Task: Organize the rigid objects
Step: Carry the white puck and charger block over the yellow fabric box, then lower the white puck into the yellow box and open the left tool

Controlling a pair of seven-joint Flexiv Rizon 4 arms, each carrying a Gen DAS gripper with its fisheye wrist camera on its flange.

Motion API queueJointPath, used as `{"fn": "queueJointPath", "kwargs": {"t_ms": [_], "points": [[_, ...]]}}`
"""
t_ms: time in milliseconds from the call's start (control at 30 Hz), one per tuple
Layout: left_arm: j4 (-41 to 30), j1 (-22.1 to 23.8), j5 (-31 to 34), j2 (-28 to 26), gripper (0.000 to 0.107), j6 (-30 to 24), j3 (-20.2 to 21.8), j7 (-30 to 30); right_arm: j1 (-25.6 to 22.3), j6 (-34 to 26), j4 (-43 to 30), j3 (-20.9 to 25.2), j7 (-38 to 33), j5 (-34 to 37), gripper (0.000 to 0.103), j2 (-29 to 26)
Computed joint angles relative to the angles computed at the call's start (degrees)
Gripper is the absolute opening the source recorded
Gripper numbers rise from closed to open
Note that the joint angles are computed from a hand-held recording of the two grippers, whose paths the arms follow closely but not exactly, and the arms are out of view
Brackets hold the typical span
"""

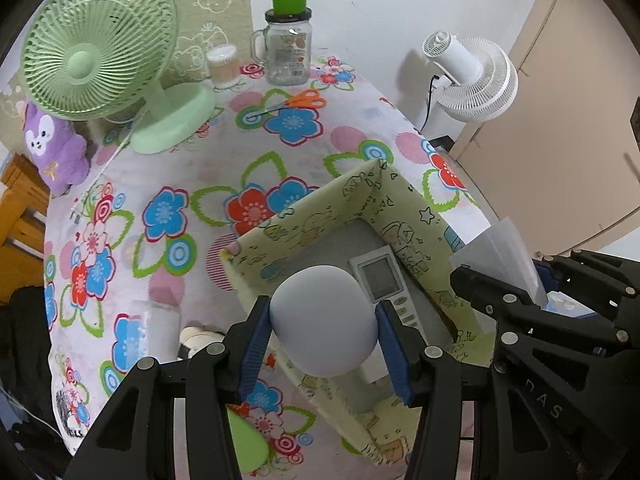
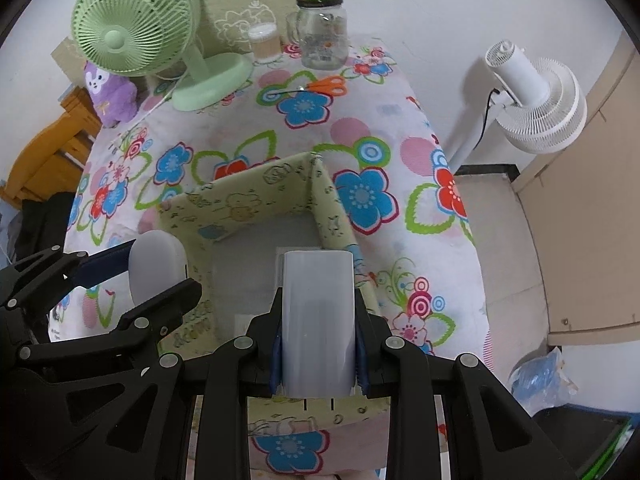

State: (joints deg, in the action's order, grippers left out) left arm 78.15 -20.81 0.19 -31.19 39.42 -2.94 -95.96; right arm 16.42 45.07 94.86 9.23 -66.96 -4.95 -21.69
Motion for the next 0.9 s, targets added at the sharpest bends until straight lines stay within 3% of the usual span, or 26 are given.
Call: {"fn": "queueJointPath", "kwargs": {"t_ms": [133,500,900], "points": [[-3.0,-1.4,2.5,-2.5,0.054,-2.8,1.2,-2.2,-1.6,-0.5,-0.9,1.0,-1.8,4.1,0.030,-0.2],[-5.8,-1.4,1.8,-6.2,0.054,-5.1,0.6,-1.4,-1.8,-1.7,-0.9,0.9,-3.3,5.5,0.030,-1.2],[-3.7,-0.4,0.6,-4.9,0.061,-3.4,0.0,2.6,-1.7,-3.1,-2.2,1.1,-3.9,6.3,0.030,-2.3]]}}
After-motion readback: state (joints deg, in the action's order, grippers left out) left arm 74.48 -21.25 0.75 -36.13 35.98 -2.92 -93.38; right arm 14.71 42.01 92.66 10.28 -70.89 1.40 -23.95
